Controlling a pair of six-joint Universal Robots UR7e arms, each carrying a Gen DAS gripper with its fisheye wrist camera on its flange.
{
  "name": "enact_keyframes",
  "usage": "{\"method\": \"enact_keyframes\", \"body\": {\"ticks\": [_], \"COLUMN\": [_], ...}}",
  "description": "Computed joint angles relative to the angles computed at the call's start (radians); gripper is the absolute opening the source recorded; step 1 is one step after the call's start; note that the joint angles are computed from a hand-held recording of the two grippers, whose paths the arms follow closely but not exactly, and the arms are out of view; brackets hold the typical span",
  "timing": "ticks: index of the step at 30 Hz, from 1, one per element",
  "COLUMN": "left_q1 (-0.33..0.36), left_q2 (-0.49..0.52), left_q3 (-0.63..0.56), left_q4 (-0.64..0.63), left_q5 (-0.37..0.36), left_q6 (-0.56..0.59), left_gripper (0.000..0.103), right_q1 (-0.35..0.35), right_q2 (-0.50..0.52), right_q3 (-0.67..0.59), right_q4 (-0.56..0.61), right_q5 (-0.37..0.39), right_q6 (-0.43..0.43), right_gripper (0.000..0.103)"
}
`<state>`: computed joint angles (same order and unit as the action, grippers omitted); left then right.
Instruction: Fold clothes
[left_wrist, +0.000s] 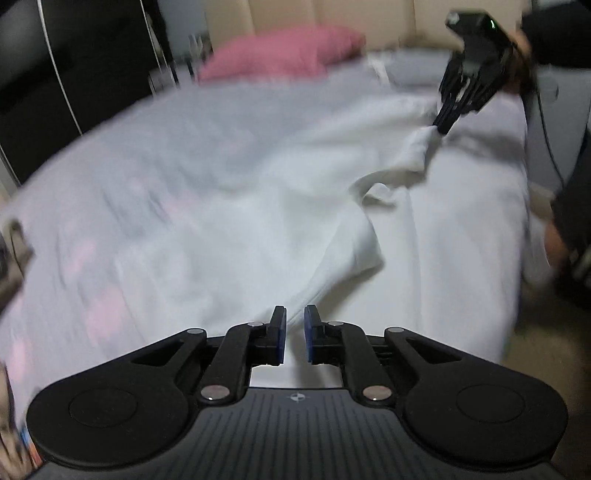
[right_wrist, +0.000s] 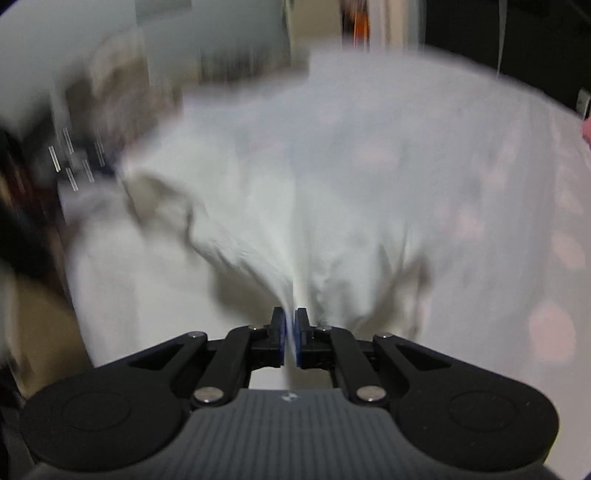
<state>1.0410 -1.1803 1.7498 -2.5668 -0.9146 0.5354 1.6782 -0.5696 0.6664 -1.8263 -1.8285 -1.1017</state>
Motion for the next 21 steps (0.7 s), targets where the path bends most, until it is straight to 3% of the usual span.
{"method": "enact_keyframes", "body": {"ticks": [1, 3, 4, 5, 6, 9, 11, 14, 16, 19, 21], "left_q1": [-0.011, -0.04, -0.051, -0.061, -0.064, -0.048, -0.032, 0.0, 0.026, 0.057, 0.068], "left_q2": [-0.012, -0.03, -0.037, -0.044, -0.048, -0.042, -0.017, 0.01, 0.011, 0.002, 0.006], "left_q3": [-0.002, -0.019, -0.027, -0.036, -0.046, -0.085, -0.105, -0.151, -0.173, -0.183, -0.191], "left_q4": [0.077, 0.228, 0.258, 0.285, 0.281, 0.173, 0.046, -0.018, 0.031, 0.1, 0.149], "left_q5": [0.01, 0.038, 0.049, 0.059, 0.064, 0.102, 0.184, 0.249, 0.225, 0.139, 0.107], "left_q6": [-0.037, -0.105, -0.123, -0.14, -0.157, -0.211, -0.289, -0.487, -0.635, -0.722, -0.722], "left_gripper": [0.011, 0.014, 0.014, 0.015, 0.016, 0.03, 0.045, 0.046, 0.046, 0.045, 0.045], "right_q1": [0.013, 0.03, 0.037, 0.045, 0.053, 0.07, 0.078, 0.086, 0.087, 0.086, 0.086], "right_q2": [-0.005, -0.026, -0.036, -0.045, -0.053, -0.043, -0.025, 0.011, 0.045, 0.087, 0.102], "right_q3": [0.02, 0.047, 0.056, 0.062, 0.068, 0.035, 0.016, -0.024, -0.072, -0.131, -0.143], "right_q4": [0.001, 0.0, -0.006, -0.017, -0.027, -0.062, -0.121, -0.186, -0.176, -0.133, -0.112], "right_q5": [-0.072, -0.106, -0.097, -0.083, -0.069, -0.021, -0.019, -0.063, -0.091, -0.126, -0.148], "right_q6": [0.015, 0.088, 0.123, 0.154, 0.185, 0.272, 0.341, 0.463, 0.515, 0.537, 0.545], "right_gripper": [0.01, 0.012, 0.015, 0.028, 0.039, 0.046, 0.055, 0.055, 0.055, 0.055, 0.055]}}
